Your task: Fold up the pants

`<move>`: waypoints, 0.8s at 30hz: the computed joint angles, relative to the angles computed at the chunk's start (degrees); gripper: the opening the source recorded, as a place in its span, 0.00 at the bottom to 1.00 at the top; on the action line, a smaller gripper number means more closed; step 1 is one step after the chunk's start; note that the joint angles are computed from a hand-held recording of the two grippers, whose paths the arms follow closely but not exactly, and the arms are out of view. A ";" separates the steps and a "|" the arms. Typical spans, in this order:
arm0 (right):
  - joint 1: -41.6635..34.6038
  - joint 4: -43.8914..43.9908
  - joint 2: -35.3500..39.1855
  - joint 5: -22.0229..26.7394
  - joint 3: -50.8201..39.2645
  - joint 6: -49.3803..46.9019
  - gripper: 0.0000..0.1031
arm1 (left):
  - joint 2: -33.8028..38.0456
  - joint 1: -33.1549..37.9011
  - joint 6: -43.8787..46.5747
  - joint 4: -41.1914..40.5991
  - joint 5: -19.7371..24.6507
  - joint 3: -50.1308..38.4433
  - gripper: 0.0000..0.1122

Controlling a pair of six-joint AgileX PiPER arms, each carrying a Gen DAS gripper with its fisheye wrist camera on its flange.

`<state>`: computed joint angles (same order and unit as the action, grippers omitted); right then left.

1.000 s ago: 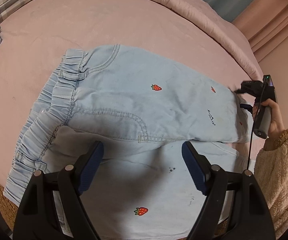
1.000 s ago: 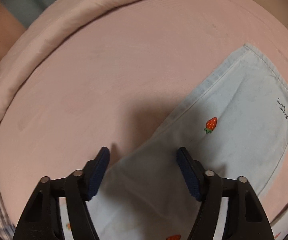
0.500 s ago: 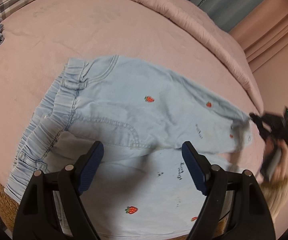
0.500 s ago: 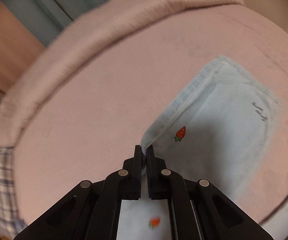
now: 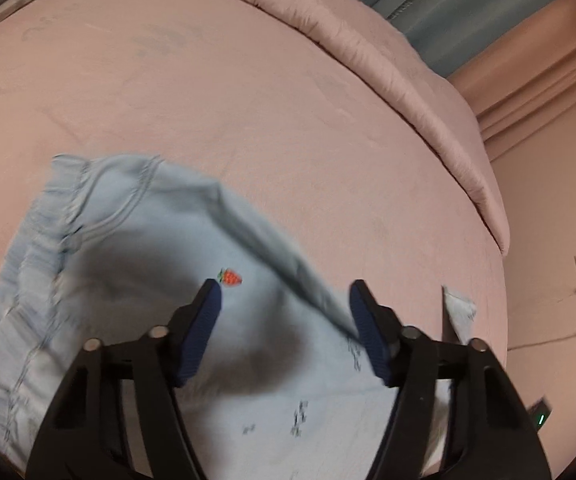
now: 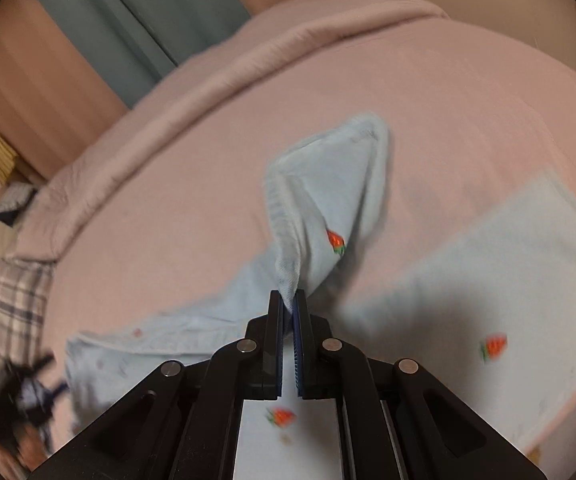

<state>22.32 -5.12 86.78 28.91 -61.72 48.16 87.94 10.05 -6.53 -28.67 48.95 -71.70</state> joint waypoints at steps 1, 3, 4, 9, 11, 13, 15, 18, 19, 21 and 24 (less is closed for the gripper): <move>-0.31 0.29 0.72 0.03 -0.03 0.22 0.05 | 1.09 -0.25 -0.53 0.07 -0.19 -0.97 0.52; -1.11 2.76 2.12 0.51 -1.18 -2.39 0.05 | 3.74 -0.75 -1.42 0.23 -0.44 -3.06 0.43; -0.33 1.60 2.17 0.95 -1.51 -0.79 0.05 | 5.03 -1.01 -1.68 0.47 -0.42 -4.08 0.39; -0.30 1.98 2.02 1.75 -1.48 -1.20 0.05 | 7.73 -0.50 0.14 -1.04 0.55 -4.56 0.09; -0.80 2.99 1.31 1.53 -0.49 -2.27 0.05 | 6.54 -0.48 0.71 -1.30 0.19 -3.51 0.07; -1.47 4.20 0.44 1.53 0.29 -3.80 0.05 | 4.24 -0.02 1.64 -1.95 0.57 -1.93 0.06; -2.20 4.46 -1.61 1.46 1.87 -4.96 0.05 | 0.59 0.77 3.78 -3.77 1.14 0.04 0.06; -2.05 1.28 -5.14 1.32 3.64 -3.11 0.05 | -6.07 1.92 7.44 -6.28 3.06 2.98 0.06; -2.03 0.49 -6.16 1.62 3.73 -2.76 0.05 | -9.44 2.76 9.22 -7.58 4.38 4.63 0.06; -2.12 -1.05 -8.92 2.74 4.12 -2.20 0.05 | -13.53 3.83 10.98 -9.00 6.22 6.95 0.06; -1.29 -4.05 -12.55 5.09 5.03 -0.27 0.05 | -19.42 5.27 13.12 -9.97 9.57 10.73 0.06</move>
